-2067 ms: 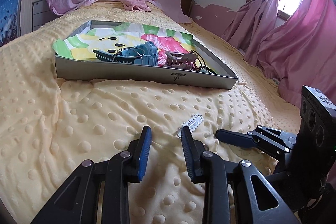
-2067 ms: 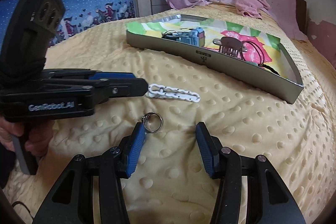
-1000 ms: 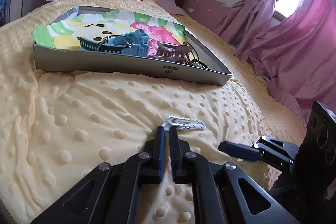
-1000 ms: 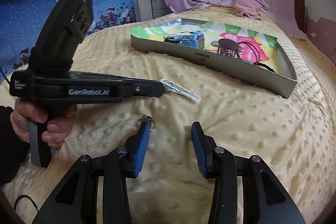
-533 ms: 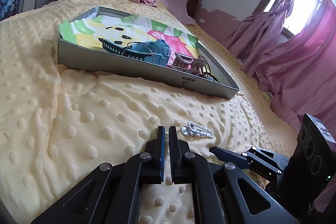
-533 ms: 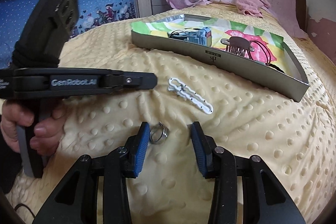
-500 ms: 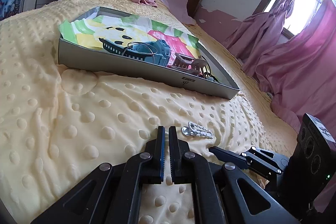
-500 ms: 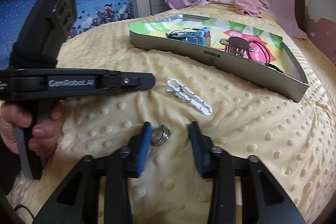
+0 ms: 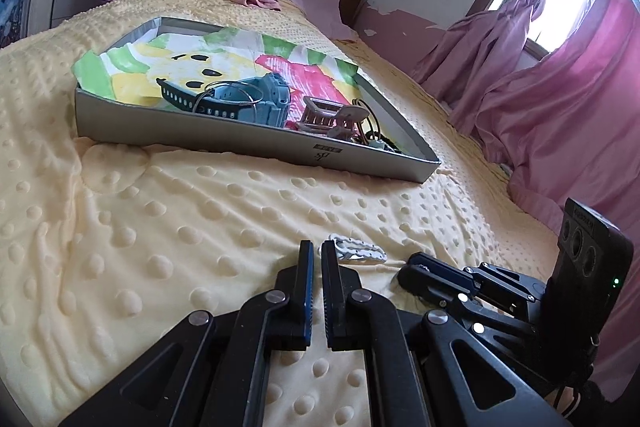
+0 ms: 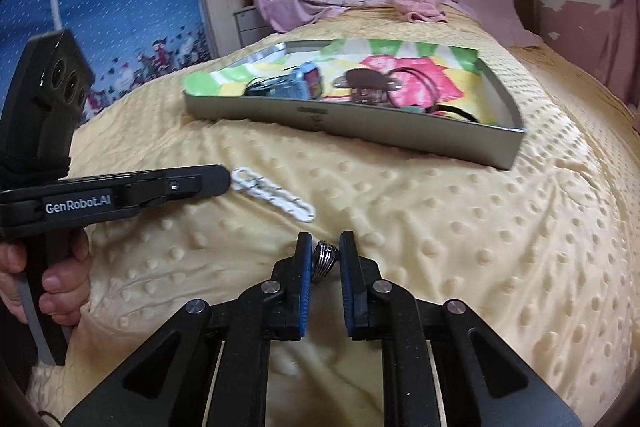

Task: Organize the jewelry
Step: 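Carry the white clip and small ring into the tray and open both tools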

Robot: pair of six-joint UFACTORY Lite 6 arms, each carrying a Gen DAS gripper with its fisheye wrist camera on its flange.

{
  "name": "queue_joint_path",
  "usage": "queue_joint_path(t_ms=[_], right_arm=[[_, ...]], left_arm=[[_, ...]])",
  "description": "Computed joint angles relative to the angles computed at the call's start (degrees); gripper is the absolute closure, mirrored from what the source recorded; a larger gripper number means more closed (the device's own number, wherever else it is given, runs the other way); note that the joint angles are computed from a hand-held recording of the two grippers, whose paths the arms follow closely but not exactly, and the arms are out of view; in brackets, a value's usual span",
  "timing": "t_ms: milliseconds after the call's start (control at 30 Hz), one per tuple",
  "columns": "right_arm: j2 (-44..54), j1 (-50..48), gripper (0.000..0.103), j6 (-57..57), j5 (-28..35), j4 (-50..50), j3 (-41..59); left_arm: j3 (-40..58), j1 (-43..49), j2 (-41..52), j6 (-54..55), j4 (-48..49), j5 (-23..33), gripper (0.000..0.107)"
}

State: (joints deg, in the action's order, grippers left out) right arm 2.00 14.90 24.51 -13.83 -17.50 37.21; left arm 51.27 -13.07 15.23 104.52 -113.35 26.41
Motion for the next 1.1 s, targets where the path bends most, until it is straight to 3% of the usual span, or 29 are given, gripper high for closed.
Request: queue_joint_path(t_ms=[267, 333, 500, 533, 800, 833, 900, 1100], right_arm=[[1.2, -3.1, 0.091, 6.4, -2.3, -5.3, 0.1], [1.4, -3.7, 0.091, 8.4, -2.6, -7.4, 0.2], [1.5, -4.1, 0.091, 10.4, -3.3, -9.1, -0.2], [1.5, -4.3, 0.091, 11.2, -3.5, -10.0, -0.3], [0.6, -6.6, 0.091, 15.7, -5.3, -14.4, -2.1], [0.7, -6.7, 0.091, 15.9, -5.5, -14.6, -2.0], [1.0, -6.6, 0.091, 15.8, -5.6, -14.4, -2.0], [1.0, -6.4, 0.091, 14.3, -5.8, -12.8, -2.4]], left_arm=[[1.2, -1.7, 0.2, -1.6, 2.8, -1.8, 0.098], [0.5, -1.7, -0.4, -1.2, 2.6, -1.6, 0.093], [-1.7, -2.7, -2.8, 4.8, -2.9, -2.3, 0.060], [-1.3, -3.0, -2.5, 5.0, -2.9, -2.7, 0.059], [7.1, -5.7, 3.5, -2.8, 7.7, -5.7, 0.060], [8.1, -5.9, 4.3, -4.2, 9.4, -5.9, 0.061], [8.9, -6.7, 4.8, -5.4, 11.0, -7.1, 0.074], [7.4, -8.2, 3.9, -2.3, 8.8, -9.1, 0.084]])
